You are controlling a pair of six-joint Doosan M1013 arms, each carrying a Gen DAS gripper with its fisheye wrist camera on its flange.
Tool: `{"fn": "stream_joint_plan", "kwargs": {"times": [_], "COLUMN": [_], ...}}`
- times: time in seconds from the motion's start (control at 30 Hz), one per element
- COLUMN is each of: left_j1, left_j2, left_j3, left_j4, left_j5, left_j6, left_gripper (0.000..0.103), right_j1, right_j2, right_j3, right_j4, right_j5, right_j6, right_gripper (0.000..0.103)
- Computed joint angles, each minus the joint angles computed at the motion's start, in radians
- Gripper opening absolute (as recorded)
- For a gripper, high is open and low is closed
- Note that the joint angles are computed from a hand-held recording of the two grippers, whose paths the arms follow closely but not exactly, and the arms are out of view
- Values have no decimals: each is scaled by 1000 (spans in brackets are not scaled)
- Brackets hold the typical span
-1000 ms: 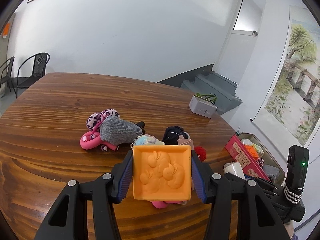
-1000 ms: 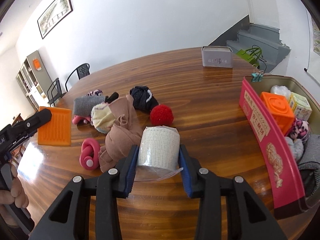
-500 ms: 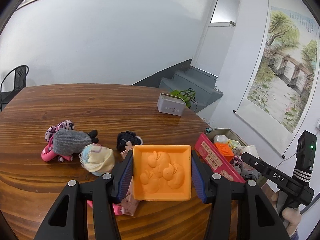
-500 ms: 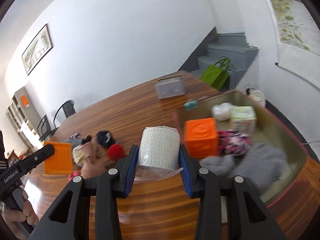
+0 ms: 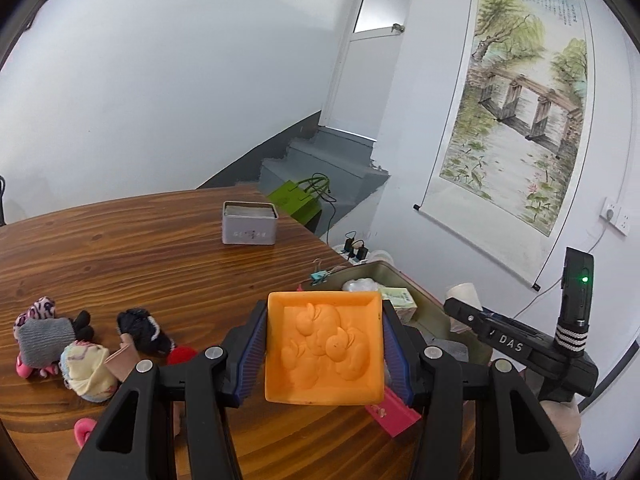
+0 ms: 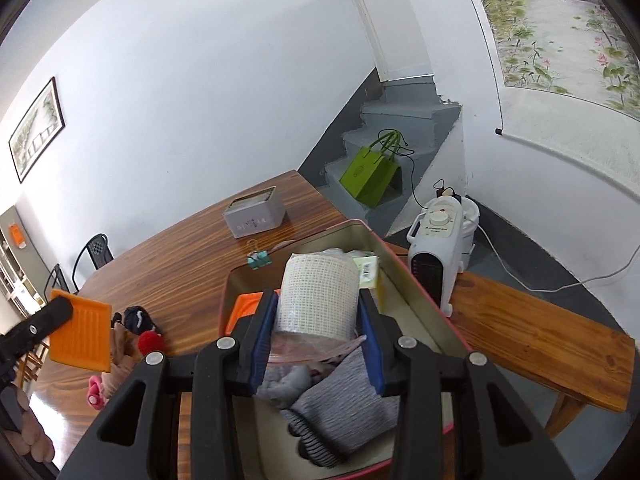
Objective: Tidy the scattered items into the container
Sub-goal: 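Carry the cube and tape roll into the tin box and open both tools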
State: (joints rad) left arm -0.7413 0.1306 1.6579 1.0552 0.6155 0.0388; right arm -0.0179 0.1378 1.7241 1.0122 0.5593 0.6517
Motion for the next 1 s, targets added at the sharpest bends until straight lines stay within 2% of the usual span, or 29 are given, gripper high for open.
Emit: {"fn": "stream_joint_plan", "kwargs": {"times": [0.2,0.47,0.7,0.87,0.93,0.97,1.0], "left_j1": [9,48,69,80,85,85,83], "left_j2": [61,140,204,237,242,244,244], "left_j3": [-84,-185,-259,-290,-290,-290,-288], "left_j4": [-58,-164,-226,-262,-257,-242,-211], "left_j5": [-39,-97,-93,-95,-105,-107,-101], "left_j6": [110,222,288,322,319,307,276], "left_gripper": [55,55,55,55,58,63,79], "right_j1": [-11,-34,-37,-31,-28,-27,-24], "right_j2": [32,43,22,20,20,18,16], "right_j3": [-23,-18,10,11,11,13,15], "right_j4": [-48,1,66,58,53,53,52], "right_j5": [20,54,15,33,38,35,28], "right_j6": [41,37,-21,-42,-47,-54,-60], "right_gripper": [45,54,59,60,61,62,63]}}
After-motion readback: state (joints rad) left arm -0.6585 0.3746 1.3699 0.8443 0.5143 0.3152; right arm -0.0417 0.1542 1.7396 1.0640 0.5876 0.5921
